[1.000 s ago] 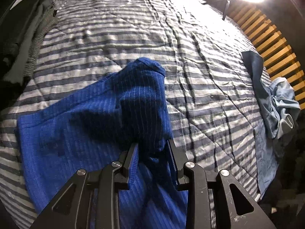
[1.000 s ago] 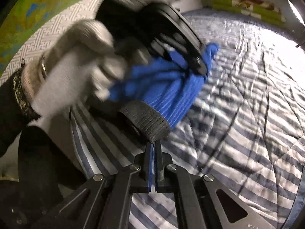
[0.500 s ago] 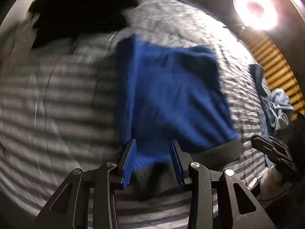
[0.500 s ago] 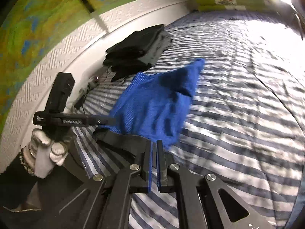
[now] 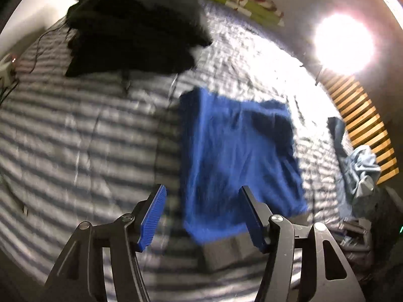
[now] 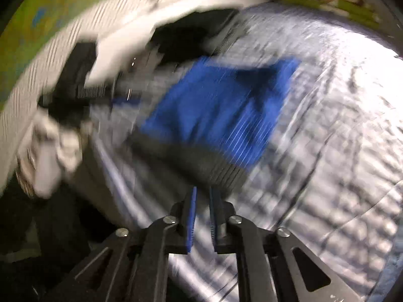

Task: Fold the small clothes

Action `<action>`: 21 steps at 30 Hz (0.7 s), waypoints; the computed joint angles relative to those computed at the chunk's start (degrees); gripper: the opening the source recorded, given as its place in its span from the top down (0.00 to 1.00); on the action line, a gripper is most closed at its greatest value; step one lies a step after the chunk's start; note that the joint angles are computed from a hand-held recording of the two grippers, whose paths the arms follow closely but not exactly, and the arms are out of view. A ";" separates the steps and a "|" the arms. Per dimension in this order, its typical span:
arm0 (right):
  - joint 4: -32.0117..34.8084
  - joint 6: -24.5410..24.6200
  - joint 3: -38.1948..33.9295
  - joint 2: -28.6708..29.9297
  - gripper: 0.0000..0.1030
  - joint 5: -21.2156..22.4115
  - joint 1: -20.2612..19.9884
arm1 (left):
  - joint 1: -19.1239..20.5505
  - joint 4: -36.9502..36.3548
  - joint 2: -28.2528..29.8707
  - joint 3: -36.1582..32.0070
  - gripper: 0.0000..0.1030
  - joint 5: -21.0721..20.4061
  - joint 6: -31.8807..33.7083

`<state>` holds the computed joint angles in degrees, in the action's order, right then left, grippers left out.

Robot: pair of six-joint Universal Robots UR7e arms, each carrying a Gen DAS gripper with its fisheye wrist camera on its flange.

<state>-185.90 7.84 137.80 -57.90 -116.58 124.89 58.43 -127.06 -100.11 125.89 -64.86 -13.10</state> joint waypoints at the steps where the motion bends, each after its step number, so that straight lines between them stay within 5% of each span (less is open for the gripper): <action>1: -1.26 0.01 -0.74 -0.70 0.89 -0.63 -0.54 | 0.13 -1.32 0.64 -0.36 0.40 -0.42 0.52; 6: 1.76 3.88 -7.81 -0.70 0.88 -4.11 -5.07 | -2.31 -6.65 2.57 1.31 0.40 -3.26 3.11; 9: 6.40 7.84 -11.66 -0.56 0.73 2.94 -12.15 | -3.77 -6.17 3.85 2.45 0.40 -4.65 5.87; 14: 10.66 8.94 -17.18 3.20 0.72 9.68 -18.08 | -2.30 -3.98 7.25 2.77 0.40 -6.68 7.28; 17: 10.28 8.59 -19.18 5.94 0.86 4.55 -17.05 | -2.00 -4.36 8.21 3.18 0.40 -6.62 8.19; 21: 10.14 6.95 -21.57 8.29 0.86 -1.95 -16.16 | -2.86 -4.90 8.47 3.89 0.39 -5.66 9.59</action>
<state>-175.76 14.79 116.23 -49.61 -118.53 108.73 55.57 -131.96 -91.64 129.78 -70.52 -3.51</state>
